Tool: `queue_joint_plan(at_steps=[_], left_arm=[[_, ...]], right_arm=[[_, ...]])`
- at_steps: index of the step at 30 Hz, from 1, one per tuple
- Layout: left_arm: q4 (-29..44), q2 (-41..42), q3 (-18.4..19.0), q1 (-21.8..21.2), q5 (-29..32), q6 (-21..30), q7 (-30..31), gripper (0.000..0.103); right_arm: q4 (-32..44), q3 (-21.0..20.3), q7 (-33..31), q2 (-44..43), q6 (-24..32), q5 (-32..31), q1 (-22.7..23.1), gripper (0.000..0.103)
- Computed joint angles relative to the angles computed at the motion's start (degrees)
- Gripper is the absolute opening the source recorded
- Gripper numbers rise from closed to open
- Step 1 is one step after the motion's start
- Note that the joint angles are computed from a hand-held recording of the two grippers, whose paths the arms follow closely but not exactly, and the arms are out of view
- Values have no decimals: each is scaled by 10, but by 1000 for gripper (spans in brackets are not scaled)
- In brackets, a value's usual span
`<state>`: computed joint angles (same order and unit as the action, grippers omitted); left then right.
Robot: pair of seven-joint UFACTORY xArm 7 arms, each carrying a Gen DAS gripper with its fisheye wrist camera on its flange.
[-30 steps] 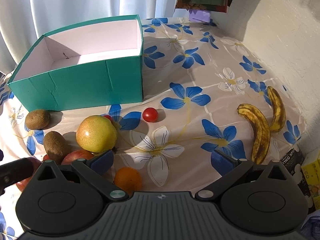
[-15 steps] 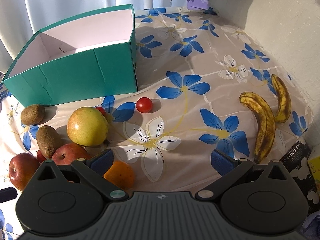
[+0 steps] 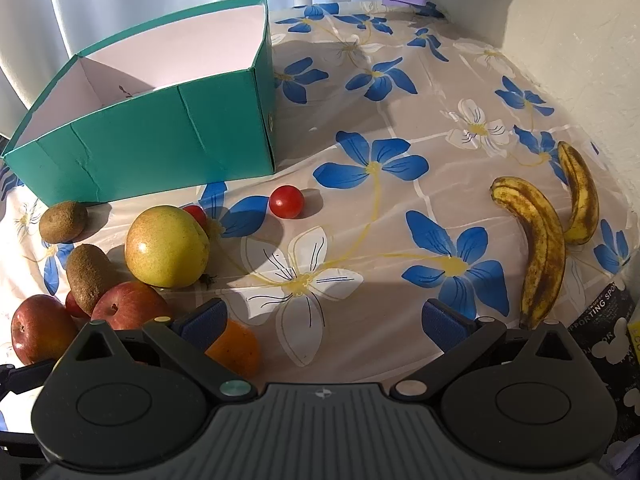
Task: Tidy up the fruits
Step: 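Grasp the yellow pear with the left gripper while the right gripper grasps the orange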
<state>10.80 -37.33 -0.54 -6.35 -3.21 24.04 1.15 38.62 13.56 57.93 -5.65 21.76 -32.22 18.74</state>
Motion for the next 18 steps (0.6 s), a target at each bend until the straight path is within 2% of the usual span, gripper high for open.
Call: queue_joint_plan(at_steps=[8, 13, 18], left_arm=[[9, 19, -13, 4, 21, -8, 0, 72], [28, 26, 28, -11, -13, 23, 27, 71], [24, -5, 39, -12, -35, 26, 54, 71]], right_arm=[[-1, -11, -14, 10, -12, 13, -7, 103], [0, -18, -26, 19, -23, 24, -9, 103], [0, -20, -12, 19, -33, 6, -14, 103]])
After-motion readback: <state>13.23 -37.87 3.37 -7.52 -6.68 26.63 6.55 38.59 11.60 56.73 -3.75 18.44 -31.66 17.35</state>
